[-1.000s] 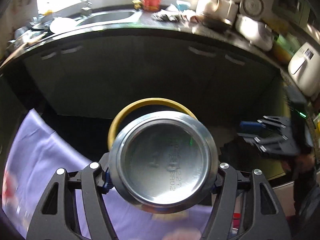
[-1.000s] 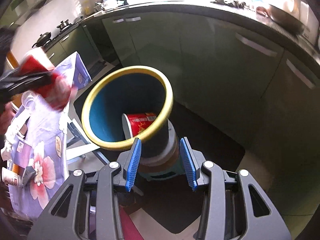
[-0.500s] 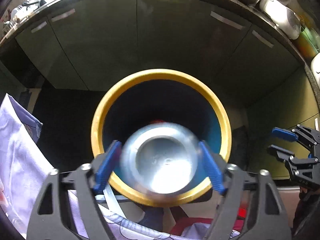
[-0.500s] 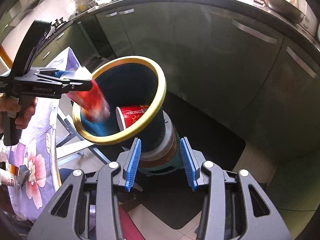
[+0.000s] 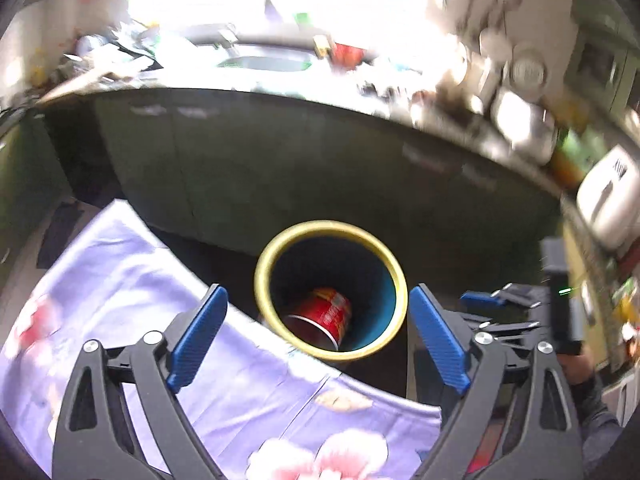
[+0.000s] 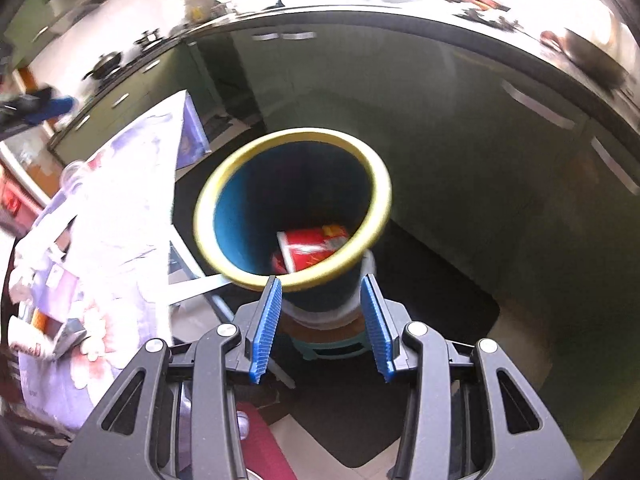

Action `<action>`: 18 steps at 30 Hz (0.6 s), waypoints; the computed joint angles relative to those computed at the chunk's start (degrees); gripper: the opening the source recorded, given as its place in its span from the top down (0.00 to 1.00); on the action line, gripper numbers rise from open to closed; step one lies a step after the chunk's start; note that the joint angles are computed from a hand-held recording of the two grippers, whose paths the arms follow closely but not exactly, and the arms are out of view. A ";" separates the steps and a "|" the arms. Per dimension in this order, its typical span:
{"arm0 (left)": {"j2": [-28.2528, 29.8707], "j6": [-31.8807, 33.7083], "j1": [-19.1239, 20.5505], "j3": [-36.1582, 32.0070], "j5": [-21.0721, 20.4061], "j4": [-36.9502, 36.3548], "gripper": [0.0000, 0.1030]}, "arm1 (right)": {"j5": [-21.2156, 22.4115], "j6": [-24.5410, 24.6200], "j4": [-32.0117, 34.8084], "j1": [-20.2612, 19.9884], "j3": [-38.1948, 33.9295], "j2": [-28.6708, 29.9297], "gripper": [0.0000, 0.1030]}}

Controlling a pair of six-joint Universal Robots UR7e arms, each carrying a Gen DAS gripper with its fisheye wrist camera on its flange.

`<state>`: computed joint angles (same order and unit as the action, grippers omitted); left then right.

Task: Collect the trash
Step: 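Move the can over the bin and open the left gripper to drop it, then grasp the blue box with the right gripper and lift it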

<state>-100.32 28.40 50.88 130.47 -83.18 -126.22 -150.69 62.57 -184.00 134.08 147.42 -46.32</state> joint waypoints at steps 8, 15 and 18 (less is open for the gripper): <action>-13.89 6.72 14.53 -6.09 0.11 -1.02 0.11 | 8.07 -24.57 -8.57 0.23 -14.83 9.77 0.56; -16.19 10.93 30.14 -10.73 -2.15 -0.71 0.11 | 24.74 -56.04 -11.03 0.06 -31.17 19.04 0.16; -16.90 13.30 36.16 -11.61 -4.85 -0.87 0.11 | 25.02 -67.29 -8.57 0.76 -37.57 23.31 0.05</action>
<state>-117.22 41.69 87.04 118.86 -88.03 -127.08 -125.66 -4.71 -192.58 134.84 109.85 -23.01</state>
